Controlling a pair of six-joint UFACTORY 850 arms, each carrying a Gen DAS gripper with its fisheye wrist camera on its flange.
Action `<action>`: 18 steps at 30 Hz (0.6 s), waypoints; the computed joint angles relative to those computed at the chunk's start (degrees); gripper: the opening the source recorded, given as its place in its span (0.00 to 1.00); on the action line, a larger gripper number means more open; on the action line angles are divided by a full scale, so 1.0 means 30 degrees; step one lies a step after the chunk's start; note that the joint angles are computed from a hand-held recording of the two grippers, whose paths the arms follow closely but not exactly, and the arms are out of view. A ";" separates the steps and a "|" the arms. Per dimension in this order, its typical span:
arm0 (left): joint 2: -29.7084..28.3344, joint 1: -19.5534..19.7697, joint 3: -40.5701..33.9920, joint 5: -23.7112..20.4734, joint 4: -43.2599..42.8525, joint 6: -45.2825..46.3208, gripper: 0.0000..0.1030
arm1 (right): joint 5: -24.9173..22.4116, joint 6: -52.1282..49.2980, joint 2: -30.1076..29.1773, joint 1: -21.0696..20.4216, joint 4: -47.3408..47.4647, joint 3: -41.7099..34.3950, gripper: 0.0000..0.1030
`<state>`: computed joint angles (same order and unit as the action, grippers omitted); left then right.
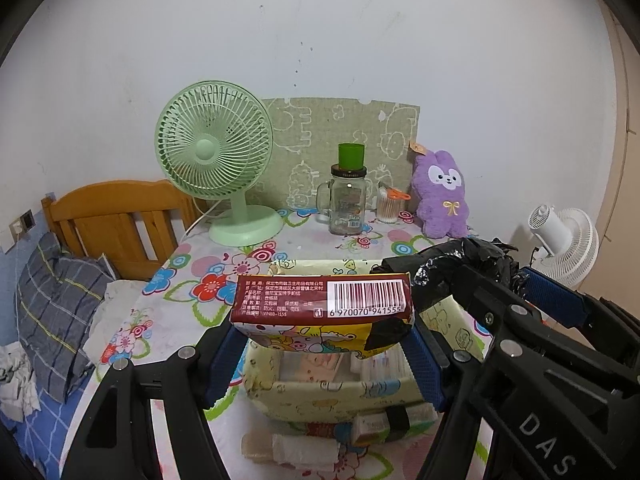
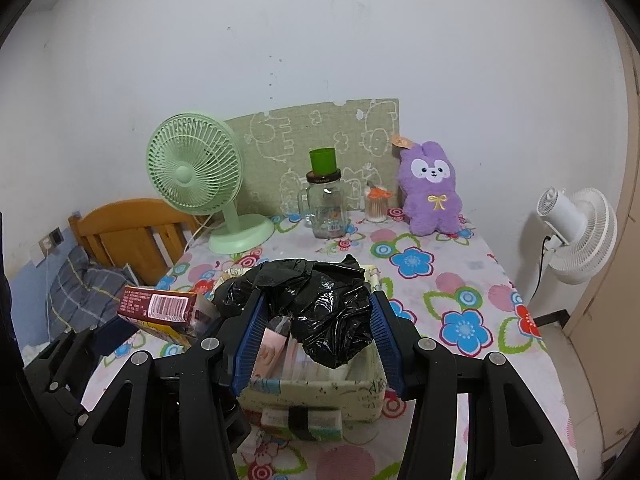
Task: Organize soft objects
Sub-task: 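Lower the brown box and black bag into the box and open both tools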
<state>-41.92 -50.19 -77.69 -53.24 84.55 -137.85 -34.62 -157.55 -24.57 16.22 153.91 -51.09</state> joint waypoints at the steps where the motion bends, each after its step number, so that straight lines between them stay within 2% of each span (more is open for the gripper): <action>1: -0.0038 0.0079 -0.0029 0.0100 0.0061 -0.0007 0.73 | -0.0003 -0.0041 -0.0103 0.0030 0.0093 -0.0094 0.54; 18: -0.1037 0.1424 -0.0760 0.1972 0.0434 -0.0022 0.75 | 0.0987 0.1610 -0.2748 0.0140 -0.1358 -0.2935 0.54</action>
<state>-45.03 -45.91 -79.97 -47.32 85.85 -137.92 -31.66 -152.72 -32.81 16.64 149.84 -59.90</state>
